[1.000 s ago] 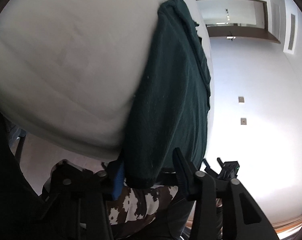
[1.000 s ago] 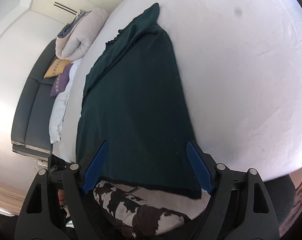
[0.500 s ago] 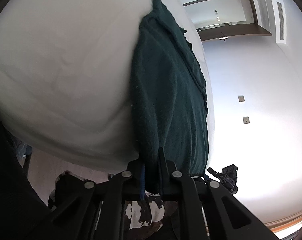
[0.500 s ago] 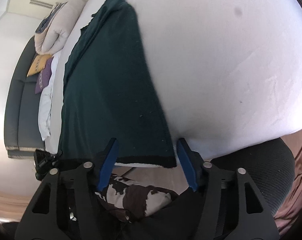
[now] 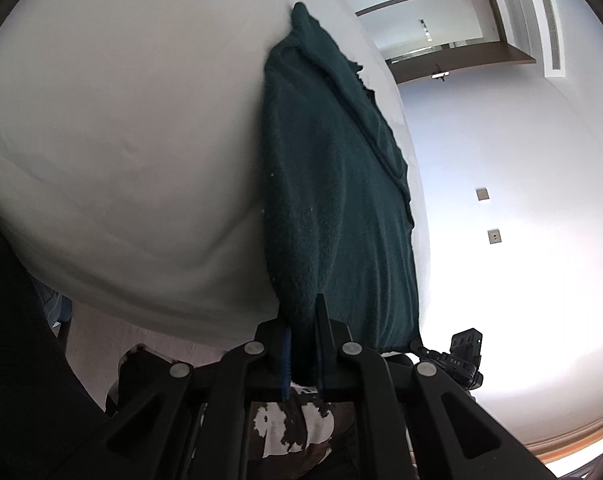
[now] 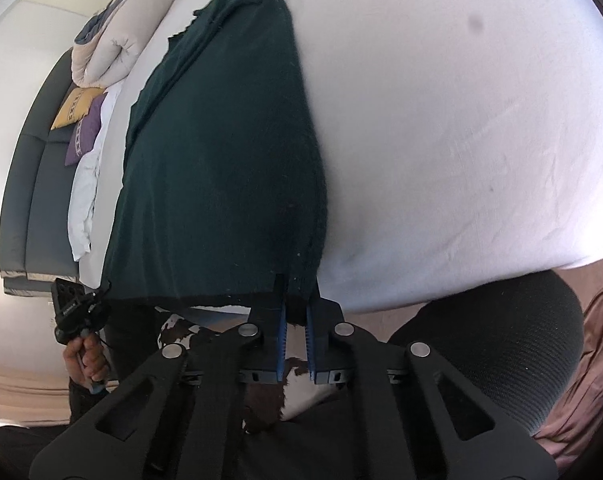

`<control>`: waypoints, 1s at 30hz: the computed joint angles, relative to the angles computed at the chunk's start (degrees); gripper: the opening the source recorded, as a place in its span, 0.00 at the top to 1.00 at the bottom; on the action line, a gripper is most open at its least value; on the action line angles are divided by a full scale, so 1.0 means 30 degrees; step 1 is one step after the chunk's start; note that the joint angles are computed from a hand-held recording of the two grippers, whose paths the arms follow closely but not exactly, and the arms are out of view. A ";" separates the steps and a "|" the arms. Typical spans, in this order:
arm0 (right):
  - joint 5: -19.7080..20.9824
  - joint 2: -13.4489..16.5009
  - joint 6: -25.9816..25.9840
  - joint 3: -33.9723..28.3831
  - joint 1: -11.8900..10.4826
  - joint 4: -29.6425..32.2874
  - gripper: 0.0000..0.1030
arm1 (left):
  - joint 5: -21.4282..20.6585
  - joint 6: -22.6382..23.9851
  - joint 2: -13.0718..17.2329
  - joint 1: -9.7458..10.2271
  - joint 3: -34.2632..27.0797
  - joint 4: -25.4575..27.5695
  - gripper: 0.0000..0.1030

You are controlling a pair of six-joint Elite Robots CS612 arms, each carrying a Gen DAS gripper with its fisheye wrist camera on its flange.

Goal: Fold small clothes

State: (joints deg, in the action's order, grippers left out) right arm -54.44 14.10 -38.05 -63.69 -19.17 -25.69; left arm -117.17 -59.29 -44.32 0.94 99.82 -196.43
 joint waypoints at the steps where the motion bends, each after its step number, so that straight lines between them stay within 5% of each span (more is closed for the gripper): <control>1: 0.0110 -0.0051 -0.0102 0.0004 -0.0005 -0.0103 0.94 | 0.0072 0.0002 -0.0043 0.0021 0.0020 -0.0091 0.92; 15: 0.2108 -0.0516 -0.0227 -0.0227 -0.0038 -0.1212 0.95 | 0.0253 -0.0396 -0.0413 0.0229 0.0364 -0.1627 0.92; 23: 0.5048 -0.1049 -0.0171 0.0486 0.0068 -0.1515 0.95 | 0.0369 -0.1615 -0.0093 0.0493 -0.0331 -0.3316 0.92; 30: 0.6196 -0.1280 0.1499 0.1369 0.0489 -0.3457 0.95 | 0.0200 -0.2867 0.0652 0.0889 -0.1939 -0.4643 0.92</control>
State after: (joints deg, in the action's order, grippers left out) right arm -35.85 10.26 -33.56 -59.59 -17.71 -36.06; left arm -116.58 -67.89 -42.36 3.61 94.01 -210.36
